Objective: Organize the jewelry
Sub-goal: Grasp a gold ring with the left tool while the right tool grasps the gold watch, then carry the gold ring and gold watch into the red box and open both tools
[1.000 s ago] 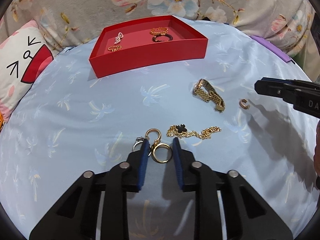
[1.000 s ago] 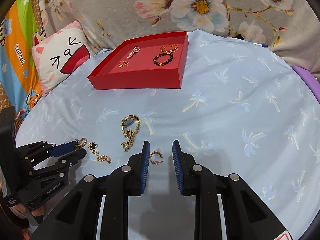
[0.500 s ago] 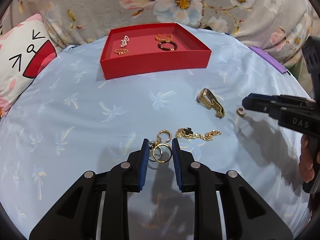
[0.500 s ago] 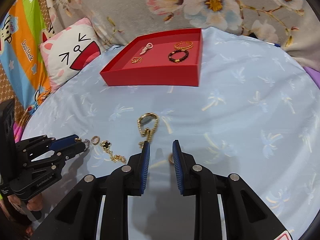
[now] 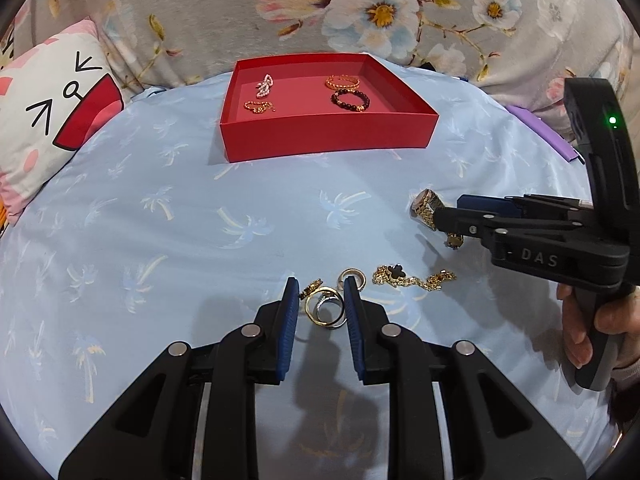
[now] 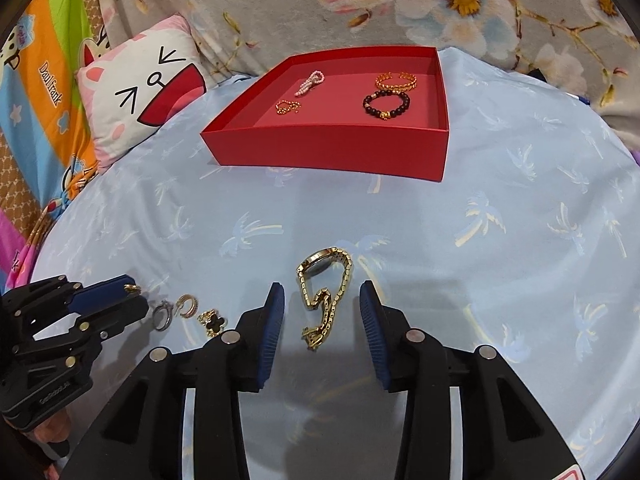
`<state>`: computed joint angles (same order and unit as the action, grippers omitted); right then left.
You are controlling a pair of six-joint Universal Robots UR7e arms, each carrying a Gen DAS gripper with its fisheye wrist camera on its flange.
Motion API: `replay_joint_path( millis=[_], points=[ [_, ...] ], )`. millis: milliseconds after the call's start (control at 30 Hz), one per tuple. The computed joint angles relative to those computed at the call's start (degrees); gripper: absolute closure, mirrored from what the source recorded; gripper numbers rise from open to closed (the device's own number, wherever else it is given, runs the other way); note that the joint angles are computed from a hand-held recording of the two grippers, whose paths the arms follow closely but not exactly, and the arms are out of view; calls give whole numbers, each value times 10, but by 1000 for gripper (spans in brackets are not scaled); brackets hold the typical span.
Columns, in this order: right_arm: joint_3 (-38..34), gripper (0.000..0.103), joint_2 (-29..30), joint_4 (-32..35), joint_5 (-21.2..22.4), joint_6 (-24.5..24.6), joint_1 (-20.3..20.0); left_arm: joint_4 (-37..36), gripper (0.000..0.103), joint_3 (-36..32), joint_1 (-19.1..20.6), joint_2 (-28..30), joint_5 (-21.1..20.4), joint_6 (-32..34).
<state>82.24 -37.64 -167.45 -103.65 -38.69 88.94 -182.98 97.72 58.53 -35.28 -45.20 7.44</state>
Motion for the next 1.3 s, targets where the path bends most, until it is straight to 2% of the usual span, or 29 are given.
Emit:
replay_joint_path(
  millis=[167, 233, 300, 367, 1033, 1167, 1300],
  points=[
    [-12, 67, 9, 12, -4, -1, 1, 3, 81, 0, 1, 0, -3, -1],
    [-14, 73, 11, 17, -5, -1, 2, 3, 81, -1, 1, 0, -3, -1],
    [-17, 87, 14, 23, -8, -2, 2, 4, 81, -1, 1, 0, -3, -1],
    [-18, 92, 12, 28, -6, 1, 1, 4, 81, -1, 1, 0, -2, -1],
    [30, 93, -43, 14, 56, 15, 0, -2, 81, 6, -2, -19, -17, -8],
    [21, 93, -58, 19, 70, 16, 9, -15, 81, -11, -9, -21, 4, 22],
    [-29, 93, -47, 19, 59, 10, 27, -13, 81, -60, -13, -16, 11, 67]
  ],
)
